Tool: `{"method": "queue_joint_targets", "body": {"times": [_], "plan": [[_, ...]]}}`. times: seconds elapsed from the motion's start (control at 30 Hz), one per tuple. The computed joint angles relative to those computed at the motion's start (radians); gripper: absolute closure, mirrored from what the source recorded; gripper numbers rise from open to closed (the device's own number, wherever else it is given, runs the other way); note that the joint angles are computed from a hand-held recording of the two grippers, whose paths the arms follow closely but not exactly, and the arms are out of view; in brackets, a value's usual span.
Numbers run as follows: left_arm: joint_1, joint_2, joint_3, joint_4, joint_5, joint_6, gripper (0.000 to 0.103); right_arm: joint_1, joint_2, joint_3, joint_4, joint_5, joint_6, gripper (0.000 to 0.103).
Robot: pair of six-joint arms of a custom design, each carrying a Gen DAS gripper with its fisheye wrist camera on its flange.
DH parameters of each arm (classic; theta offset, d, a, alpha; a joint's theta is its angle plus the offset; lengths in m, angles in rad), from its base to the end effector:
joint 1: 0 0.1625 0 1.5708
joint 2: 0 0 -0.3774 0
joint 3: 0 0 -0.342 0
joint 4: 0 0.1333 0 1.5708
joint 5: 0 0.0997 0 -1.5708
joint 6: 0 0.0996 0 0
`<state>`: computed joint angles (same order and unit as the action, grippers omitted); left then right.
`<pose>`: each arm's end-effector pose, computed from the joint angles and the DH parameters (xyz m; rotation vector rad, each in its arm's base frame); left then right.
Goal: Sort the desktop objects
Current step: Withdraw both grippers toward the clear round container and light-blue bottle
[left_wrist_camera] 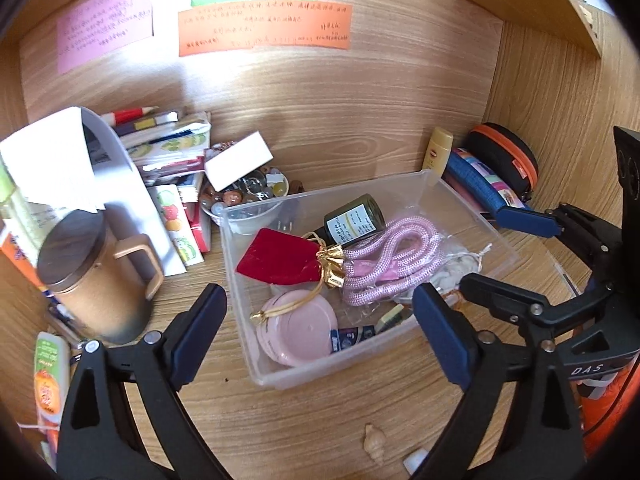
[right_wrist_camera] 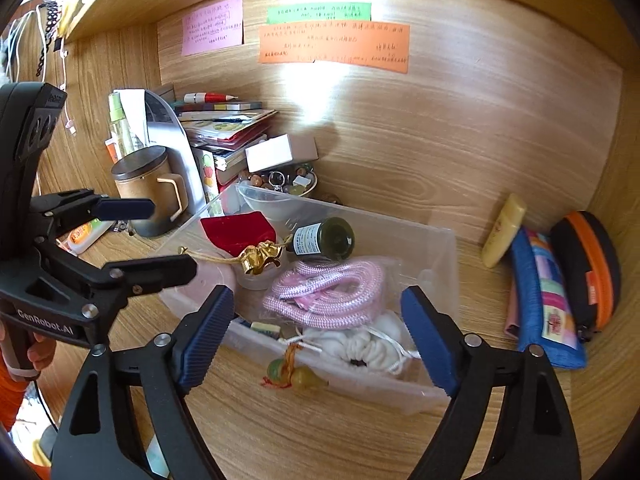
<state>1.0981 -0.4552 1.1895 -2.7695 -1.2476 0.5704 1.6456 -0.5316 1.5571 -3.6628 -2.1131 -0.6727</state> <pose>-0.1829 -0.7199 0.0595 1.2702 2.4220 -0.6237 0.1284 -0.6177 0.1075 0.4532 -2.1147 1.0291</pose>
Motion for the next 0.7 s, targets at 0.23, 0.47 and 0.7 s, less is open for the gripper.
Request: {"method": "queue_joint_targets", "body": {"times": [0.23,0.47,0.7], "plan": [[-0.010,-0.085,0.153,-0.110,0.027,0.014,0.006,0.012,-0.021,0.090,-0.087,-0.029,0.005,0.019],[-0.010,-0.160,0.307,-0.207,0.061,0.018,0.006,0.014,-0.035,0.186,-0.154,-0.028,0.044,0.017],[0.002,-0.216,0.415,-0.241,0.061,-0.016,0.006,0.012,-0.024,0.253,-0.203,-0.027,0.077,0.017]]}}
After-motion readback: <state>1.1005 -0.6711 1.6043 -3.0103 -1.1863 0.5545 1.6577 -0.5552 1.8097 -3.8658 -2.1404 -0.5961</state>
